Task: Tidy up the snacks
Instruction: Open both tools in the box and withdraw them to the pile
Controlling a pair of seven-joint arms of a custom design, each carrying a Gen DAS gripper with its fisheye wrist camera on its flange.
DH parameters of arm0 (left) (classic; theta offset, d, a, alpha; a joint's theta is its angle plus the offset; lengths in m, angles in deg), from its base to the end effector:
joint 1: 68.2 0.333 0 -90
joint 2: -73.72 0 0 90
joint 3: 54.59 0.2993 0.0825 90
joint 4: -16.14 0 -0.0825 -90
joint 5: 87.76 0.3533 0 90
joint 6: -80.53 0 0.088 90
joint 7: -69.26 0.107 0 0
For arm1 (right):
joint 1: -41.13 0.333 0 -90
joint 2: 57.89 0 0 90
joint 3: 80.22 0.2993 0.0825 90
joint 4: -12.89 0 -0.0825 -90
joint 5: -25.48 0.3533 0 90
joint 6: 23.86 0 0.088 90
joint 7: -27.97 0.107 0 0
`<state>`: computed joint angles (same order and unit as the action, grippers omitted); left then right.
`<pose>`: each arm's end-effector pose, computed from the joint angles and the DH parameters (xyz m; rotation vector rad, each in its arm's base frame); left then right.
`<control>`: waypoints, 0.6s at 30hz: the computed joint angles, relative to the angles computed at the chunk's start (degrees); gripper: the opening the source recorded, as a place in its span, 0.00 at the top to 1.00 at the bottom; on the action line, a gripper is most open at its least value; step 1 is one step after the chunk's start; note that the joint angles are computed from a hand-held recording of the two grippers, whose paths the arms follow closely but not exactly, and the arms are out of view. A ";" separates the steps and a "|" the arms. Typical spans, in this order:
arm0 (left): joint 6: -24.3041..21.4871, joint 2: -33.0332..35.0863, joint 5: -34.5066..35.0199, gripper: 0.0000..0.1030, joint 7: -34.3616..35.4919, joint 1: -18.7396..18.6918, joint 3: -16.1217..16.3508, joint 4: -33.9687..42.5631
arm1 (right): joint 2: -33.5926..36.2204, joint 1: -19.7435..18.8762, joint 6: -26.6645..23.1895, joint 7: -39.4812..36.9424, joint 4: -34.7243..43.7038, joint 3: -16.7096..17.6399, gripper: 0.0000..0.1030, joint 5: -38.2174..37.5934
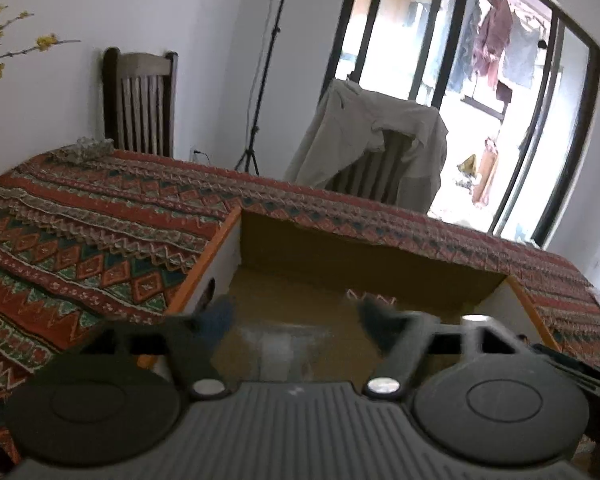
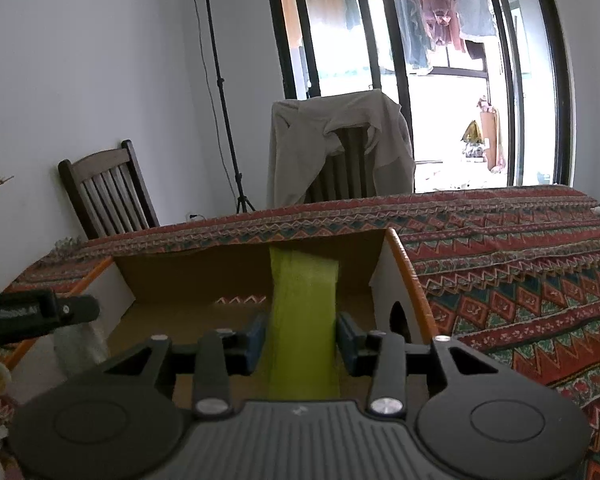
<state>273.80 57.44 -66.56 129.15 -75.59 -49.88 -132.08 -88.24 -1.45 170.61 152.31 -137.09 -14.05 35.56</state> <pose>0.4421 -0.0585 0.4895 -1.7004 1.5704 -1.1272 0.4078 0.1946 0.4539 -1.3853 1.6432 -0.8204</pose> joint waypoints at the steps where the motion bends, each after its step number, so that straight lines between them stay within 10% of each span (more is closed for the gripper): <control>1: 1.19 -0.35 -1.00 0.00 0.18 3.12 -3.09 -0.61 | -0.42 0.06 0.40 0.27 -0.28 0.04 0.34 0.25; 3: 2.70 -1.08 -4.23 0.00 1.44 7.25 -7.61 -1.58 | -1.05 0.41 1.25 0.42 -0.85 -0.27 0.05 0.69; 5: 2.97 -1.29 -2.15 0.00 -0.20 5.84 -5.69 -1.59 | -1.01 0.71 2.14 0.28 -1.05 -0.57 0.00 1.29; 18: -1.52 -7.08 -2.08 0.00 -1.55 3.03 -3.38 -2.50 | -2.44 7.40 0.26 -3.21 -1.73 -6.54 0.00 4.88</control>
<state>272.29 50.36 -68.64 127.60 -72.56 -53.26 -134.59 -90.67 5.95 170.87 149.09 -138.82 -20.59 40.44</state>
